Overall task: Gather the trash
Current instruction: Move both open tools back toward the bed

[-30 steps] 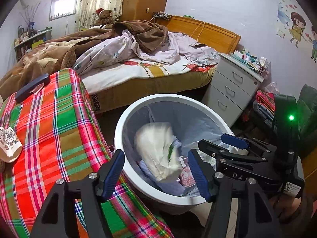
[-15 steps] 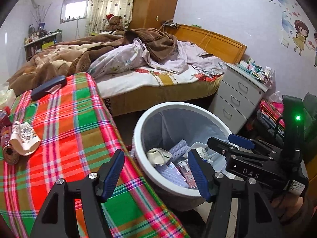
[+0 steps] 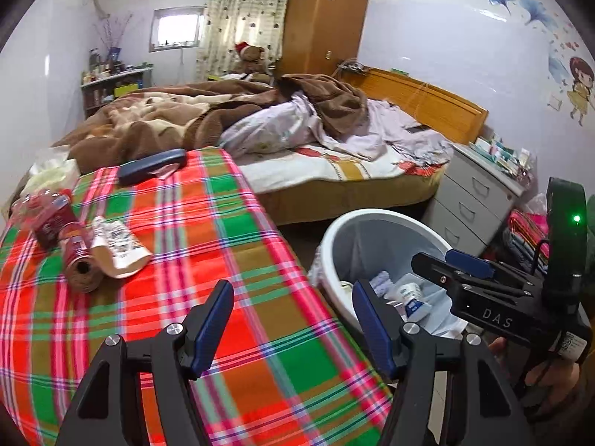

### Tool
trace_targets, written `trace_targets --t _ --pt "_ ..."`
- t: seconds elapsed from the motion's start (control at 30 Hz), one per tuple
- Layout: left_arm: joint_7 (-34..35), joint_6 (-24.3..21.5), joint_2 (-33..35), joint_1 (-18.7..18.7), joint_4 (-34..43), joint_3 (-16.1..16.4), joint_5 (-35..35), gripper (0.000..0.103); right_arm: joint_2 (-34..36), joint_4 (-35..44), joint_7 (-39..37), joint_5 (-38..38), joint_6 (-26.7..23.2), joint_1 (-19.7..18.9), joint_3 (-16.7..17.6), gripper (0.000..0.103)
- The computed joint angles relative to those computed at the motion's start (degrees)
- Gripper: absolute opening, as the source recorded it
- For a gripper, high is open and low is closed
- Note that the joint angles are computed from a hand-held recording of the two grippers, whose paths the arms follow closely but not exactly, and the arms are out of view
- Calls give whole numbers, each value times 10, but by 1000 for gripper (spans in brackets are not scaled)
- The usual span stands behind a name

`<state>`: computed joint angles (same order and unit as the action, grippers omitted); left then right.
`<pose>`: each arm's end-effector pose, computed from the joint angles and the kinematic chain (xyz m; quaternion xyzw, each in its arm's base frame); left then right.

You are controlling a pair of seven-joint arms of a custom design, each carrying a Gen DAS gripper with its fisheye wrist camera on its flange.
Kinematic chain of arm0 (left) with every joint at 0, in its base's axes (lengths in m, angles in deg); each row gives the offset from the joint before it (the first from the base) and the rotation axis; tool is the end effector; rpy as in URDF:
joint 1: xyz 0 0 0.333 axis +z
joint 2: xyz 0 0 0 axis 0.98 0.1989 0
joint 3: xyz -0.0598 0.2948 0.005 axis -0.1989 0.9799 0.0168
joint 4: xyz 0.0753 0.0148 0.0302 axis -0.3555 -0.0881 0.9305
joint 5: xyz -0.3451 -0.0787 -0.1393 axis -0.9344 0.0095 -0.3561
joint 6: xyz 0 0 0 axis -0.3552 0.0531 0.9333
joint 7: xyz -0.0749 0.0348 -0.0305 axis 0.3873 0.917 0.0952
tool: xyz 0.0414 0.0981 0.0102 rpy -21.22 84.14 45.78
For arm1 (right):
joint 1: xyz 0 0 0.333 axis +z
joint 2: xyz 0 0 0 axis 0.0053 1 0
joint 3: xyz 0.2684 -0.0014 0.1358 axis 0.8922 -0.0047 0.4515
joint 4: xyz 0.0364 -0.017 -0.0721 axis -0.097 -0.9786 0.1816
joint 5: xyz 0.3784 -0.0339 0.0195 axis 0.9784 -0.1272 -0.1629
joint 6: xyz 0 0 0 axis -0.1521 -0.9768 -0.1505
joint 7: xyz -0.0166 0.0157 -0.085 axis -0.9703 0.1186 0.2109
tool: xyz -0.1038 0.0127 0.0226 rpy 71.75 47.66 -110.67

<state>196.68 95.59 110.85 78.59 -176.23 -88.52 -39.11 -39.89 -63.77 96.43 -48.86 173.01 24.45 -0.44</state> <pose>0.6627 -0.1768 0.4614 -0.4920 0.7616 -0.3949 0.1483 0.6549 0.1928 0.4227 -0.5597 0.7180 -0.2413 0.3362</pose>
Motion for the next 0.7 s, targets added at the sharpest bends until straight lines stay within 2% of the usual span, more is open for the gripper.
trace_targets --t 0.43,0.57,0.63,0.7 --pt "-20 35 -20 41 -21 21 -21 66 51 82 -83 58 2 -2 37 68" --pt "-64 49 -18 37 -22 51 16 66 77 121 -132 94 -8 -10 61 68" --pt "-69 45 -14 54 -16 46 14 66 91 144 -157 112 -14 -12 70 68" --pt "-92 49 -10 53 -13 59 31 66 109 172 -185 132 -24 -18 83 68"
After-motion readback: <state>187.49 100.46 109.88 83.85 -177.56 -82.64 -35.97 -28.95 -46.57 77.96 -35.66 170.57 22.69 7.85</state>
